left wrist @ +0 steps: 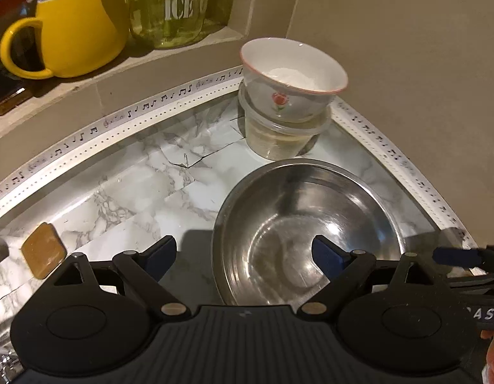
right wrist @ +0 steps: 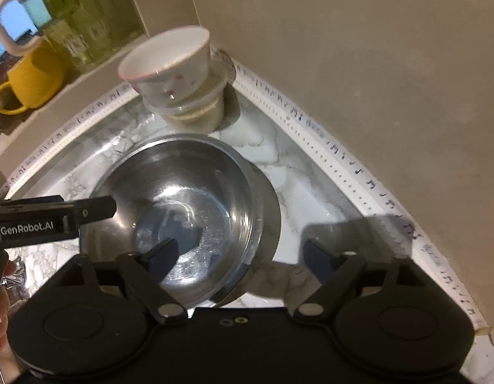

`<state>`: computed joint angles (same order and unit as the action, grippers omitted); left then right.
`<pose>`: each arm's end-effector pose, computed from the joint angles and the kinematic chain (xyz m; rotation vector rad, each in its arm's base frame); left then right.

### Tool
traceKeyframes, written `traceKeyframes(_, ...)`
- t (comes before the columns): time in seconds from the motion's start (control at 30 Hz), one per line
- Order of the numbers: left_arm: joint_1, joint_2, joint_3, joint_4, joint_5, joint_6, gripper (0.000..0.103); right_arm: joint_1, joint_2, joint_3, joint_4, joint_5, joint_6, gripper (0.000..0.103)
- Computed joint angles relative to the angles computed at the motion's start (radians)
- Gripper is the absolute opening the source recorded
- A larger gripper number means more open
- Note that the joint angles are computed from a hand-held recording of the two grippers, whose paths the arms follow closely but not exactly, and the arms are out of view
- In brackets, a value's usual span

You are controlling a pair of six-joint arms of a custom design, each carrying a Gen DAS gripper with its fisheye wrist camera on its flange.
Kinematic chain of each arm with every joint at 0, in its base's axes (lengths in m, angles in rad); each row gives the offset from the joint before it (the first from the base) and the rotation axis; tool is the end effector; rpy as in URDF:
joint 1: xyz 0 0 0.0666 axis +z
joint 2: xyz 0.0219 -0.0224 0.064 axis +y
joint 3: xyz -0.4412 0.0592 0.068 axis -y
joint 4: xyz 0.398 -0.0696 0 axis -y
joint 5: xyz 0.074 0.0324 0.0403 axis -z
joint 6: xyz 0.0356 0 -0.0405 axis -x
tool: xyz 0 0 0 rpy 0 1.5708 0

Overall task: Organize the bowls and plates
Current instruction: 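Move both tools to the large steel bowl by the cup stack and close on its rim, then lift the large steel bowl with both tools and carry it toward the sink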

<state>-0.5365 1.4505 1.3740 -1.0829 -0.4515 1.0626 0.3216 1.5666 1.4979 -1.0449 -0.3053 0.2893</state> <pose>0.4164 -0.2300 0.4491 -0.7773 2.4189 0.0266 0.5020 0.1781 0.4478 -0.8908 2.5085 0.4192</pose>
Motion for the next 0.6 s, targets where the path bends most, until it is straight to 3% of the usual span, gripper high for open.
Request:
traceKeyframes(0.23, 0.035, 0.016, -0.018, 0.039, 0.040, -0.019, 0.091, 0.013, 0.044, 0.020, -0.025, 0.010, -0.035, 0.064)
traceKeyframes(0.33, 0.046, 0.018, -0.022, 0.046, 0.063, -0.025, 0.072, 0.015, 0.061, 0.030, -0.055, 0.010, -0.043, 0.048)
traceKeyframes(0.6, 0.055, 0.011, -0.046, 0.075, 0.099, -0.021, 0.042, 0.011, 0.049, 0.020, -0.067, 0.001, -0.043, 0.037)
